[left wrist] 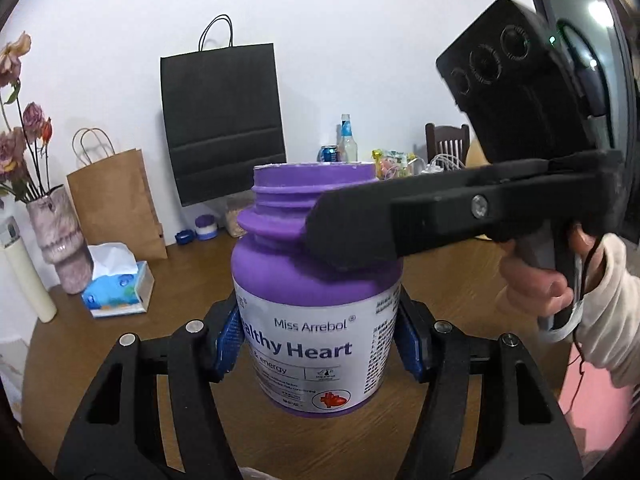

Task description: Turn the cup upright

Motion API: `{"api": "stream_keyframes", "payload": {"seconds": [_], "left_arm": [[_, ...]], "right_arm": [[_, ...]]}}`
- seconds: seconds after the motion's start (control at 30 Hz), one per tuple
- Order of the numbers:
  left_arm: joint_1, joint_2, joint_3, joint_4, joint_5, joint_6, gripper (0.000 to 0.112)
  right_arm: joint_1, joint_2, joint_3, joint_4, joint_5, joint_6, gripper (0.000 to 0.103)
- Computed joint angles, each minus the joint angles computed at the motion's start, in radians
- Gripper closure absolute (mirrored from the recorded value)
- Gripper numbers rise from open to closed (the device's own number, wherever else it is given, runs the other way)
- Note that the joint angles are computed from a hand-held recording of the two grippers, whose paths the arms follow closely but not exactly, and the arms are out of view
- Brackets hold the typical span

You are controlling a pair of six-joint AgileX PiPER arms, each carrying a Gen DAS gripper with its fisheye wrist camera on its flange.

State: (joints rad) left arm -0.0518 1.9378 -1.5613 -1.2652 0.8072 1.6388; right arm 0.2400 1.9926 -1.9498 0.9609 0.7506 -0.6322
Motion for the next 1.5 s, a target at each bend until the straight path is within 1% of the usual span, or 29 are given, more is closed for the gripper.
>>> {"api": "stream_keyframes", "payload": {"seconds": [0.1,0.2,0.27,0.3,0.33,0.4,0.47,0.53,0.57,0.6,0.63,0.67,0.7,0.73,0.77,0.8,0.83,0.87,0.9,0.97,1.1,1.17,1.2,1.27,1.33,1.43,1.5], "left_arm": [[0.0,0.035,-0.062,0.069,0.026,-0.079,0.053],[0.009,0.062,-0.109,0.112,0.062,-0.137,0.048],[0.014,0.077,-0.137,0.15,0.066,-0.182,0.03],[0.019,0.089,-0.156,0.17,0.068,-0.205,0.027],[0.022,0.102,-0.175,0.192,0.071,-0.227,0.026],[0.023,0.138,-0.224,0.25,0.075,-0.314,0.026],[0.014,0.188,-0.293,0.34,0.087,-0.434,0.026],[0.008,0.218,-0.327,0.398,0.096,-0.503,0.026],[0.006,0.238,-0.365,0.446,0.118,-0.579,0.028],[0.013,0.255,-0.398,0.458,0.153,-0.626,0.028],[0.021,0.259,-0.405,0.463,0.165,-0.66,0.028],[0.024,0.243,-0.374,0.482,0.15,-0.698,0.028],[0.029,0.228,-0.339,0.478,0.142,-0.696,0.028],[0.039,0.197,-0.267,0.446,0.118,-0.654,0.026],[0.046,0.159,-0.175,0.403,0.068,-0.579,0.026],[0.047,0.119,-0.076,0.368,0.0,-0.504,0.026],[0.047,0.095,-0.008,0.336,-0.05,-0.447,0.026],[0.052,0.083,0.036,0.295,-0.066,-0.397,0.026],[0.064,0.085,0.057,0.261,-0.048,-0.368,0.026],[0.075,0.094,0.064,0.247,-0.037,-0.374,0.026],[0.088,0.094,0.073,0.245,-0.01,-0.369,0.026],[0.089,0.068,0.113,0.223,-0.034,-0.334,0.026],[0.092,0.06,0.124,0.216,-0.032,-0.321,0.026],[0.096,0.051,0.14,0.214,-0.024,-0.319,0.024],[0.095,0.038,0.169,0.196,-0.044,-0.298,0.024],[0.085,0.009,0.223,0.171,-0.102,-0.261,0.024],[0.084,-0.013,0.256,0.147,-0.124,-0.235,0.023]], "right_arm": [[0.043,-0.01,-0.002,-0.138,-0.051,0.057,0.038],[0.09,-0.027,0.016,-0.264,-0.116,0.107,0.038],[0.109,-0.046,0.051,-0.327,-0.166,0.141,0.038],[0.117,-0.057,0.076,-0.367,-0.2,0.171,0.039],[0.122,-0.065,0.097,-0.412,-0.229,0.208,0.044],[0.118,-0.065,0.128,-0.47,-0.26,0.278,0.044],[0.121,-0.048,0.161,-0.569,-0.294,0.393,0.044],[0.112,-0.031,0.189,-0.575,-0.317,0.421,0.044],[0.103,-0.025,0.207,-0.563,-0.324,0.427,0.044],[0.098,-0.021,0.221,-0.557,-0.328,0.43,0.044],[0.096,-0.019,0.229,-0.562,-0.329,0.439,0.044],[0.099,-0.015,0.236,-0.597,-0.325,0.471,0.044],[0.103,-0.015,0.245,-0.634,-0.322,0.503,0.044],[0.107,-0.013,0.248,-0.656,-0.31,0.52,0.044],[0.111,-0.008,0.245,-0.661,-0.291,0.52,0.044],[0.12,-0.003,0.241,-0.685,-0.273,0.532,0.044],[0.135,0.005,0.229,-0.742,-0.248,0.567,0.044],[0.149,0.016,0.211,-0.788,-0.223,0.596,0.044],[0.164,0.034,0.188,-0.835,-0.19,0.622,0.044],[0.182,0.063,0.146,-0.882,-0.147,0.652,0.044],[0.199,0.071,0.155,-0.925,-0.167,0.693,0.044],[0.203,0.063,0.176,-0.941,-0.185,0.713,0.043],[0.205,0.053,0.2,-0.957,-0.207,0.735,0.043],[0.213,0.047,0.216,-0.997,-0.213,0.789,0.041],[0.218,0.035,0.239,-1.019,-0.227,0.831,0.041],[0.227,0.02,0.252,-1.038,-0.22,0.878,0.041],[0.238,0.0,0.271,-1.077,-0.222,0.925,0.041]]}}
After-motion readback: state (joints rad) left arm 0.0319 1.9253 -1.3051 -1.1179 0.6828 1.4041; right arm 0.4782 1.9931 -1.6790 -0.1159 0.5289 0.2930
